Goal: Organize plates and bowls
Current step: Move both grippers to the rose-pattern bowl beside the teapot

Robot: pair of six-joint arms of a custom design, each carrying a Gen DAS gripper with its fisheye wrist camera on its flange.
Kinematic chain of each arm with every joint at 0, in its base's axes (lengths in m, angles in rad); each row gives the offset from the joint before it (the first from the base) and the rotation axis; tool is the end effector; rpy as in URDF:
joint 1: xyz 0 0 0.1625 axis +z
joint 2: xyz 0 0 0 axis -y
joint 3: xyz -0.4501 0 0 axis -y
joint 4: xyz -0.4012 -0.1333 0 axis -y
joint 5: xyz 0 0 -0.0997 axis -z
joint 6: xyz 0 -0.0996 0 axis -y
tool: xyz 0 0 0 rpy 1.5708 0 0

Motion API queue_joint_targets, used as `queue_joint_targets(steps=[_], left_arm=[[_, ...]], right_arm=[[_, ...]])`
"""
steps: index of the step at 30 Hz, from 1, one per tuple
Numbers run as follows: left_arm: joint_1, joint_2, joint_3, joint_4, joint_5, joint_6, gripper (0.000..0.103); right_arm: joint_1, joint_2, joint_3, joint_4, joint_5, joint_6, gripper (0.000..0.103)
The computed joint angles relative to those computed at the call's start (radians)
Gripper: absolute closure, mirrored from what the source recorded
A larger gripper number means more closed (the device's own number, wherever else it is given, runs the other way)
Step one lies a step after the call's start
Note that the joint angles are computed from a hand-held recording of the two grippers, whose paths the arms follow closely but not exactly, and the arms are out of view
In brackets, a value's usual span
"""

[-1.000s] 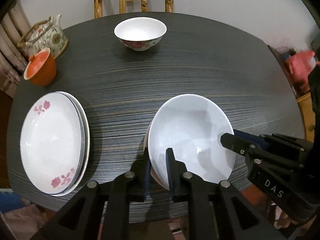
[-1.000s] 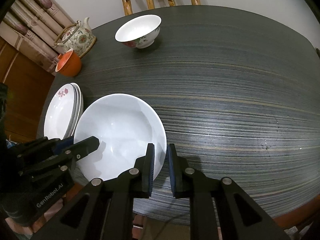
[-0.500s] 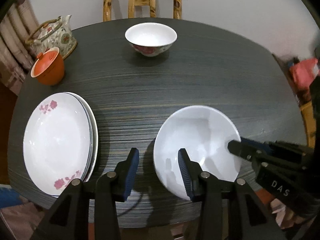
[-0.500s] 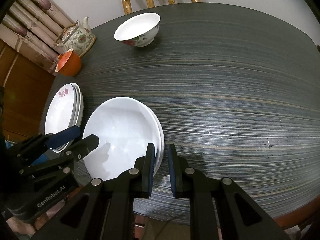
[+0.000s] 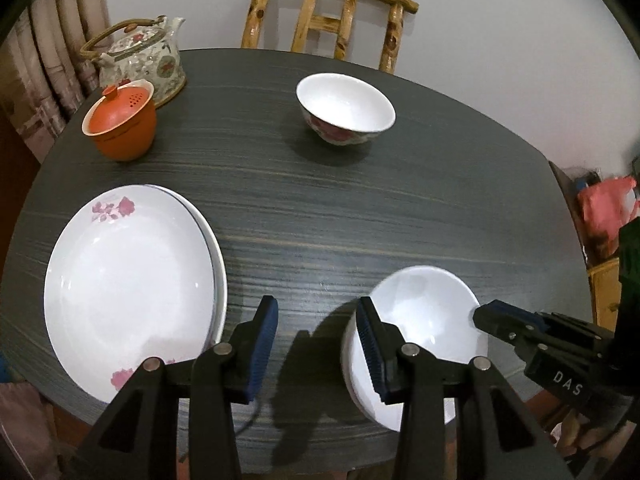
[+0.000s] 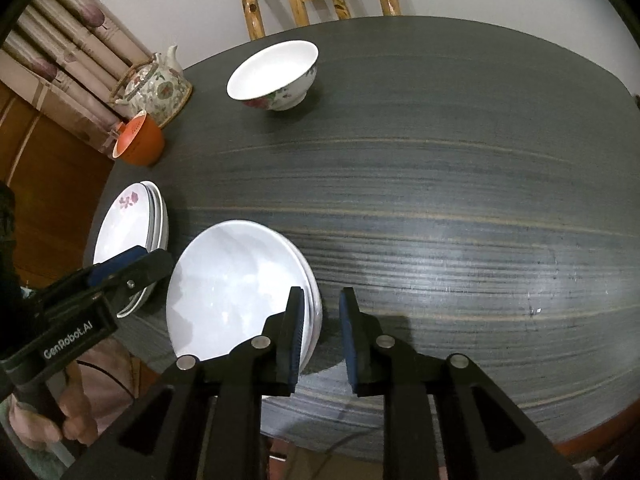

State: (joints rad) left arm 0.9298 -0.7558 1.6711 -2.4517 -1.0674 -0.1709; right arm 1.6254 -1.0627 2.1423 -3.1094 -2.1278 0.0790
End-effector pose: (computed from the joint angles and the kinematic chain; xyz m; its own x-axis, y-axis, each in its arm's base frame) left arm -0.2546 -0.6444 0.0625 -0.7837 0.3931 -0.4809 0.4712 0.8807 -0.0481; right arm 0.1097 -0.5299 0.1704 -0.8615 0.2576 0.4375 0.0191 0.8776 -0.4791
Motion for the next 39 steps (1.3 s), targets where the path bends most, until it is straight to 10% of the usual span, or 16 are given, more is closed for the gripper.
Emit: queue_joint_targets(steps=[39], left_arm=[[0.126,0.388,-0.768,0.342,-0.099,-0.027,0.062]], right_arm=[[-0.07,0.198,-0.56,0.308,0.092,-0.111,0.083]])
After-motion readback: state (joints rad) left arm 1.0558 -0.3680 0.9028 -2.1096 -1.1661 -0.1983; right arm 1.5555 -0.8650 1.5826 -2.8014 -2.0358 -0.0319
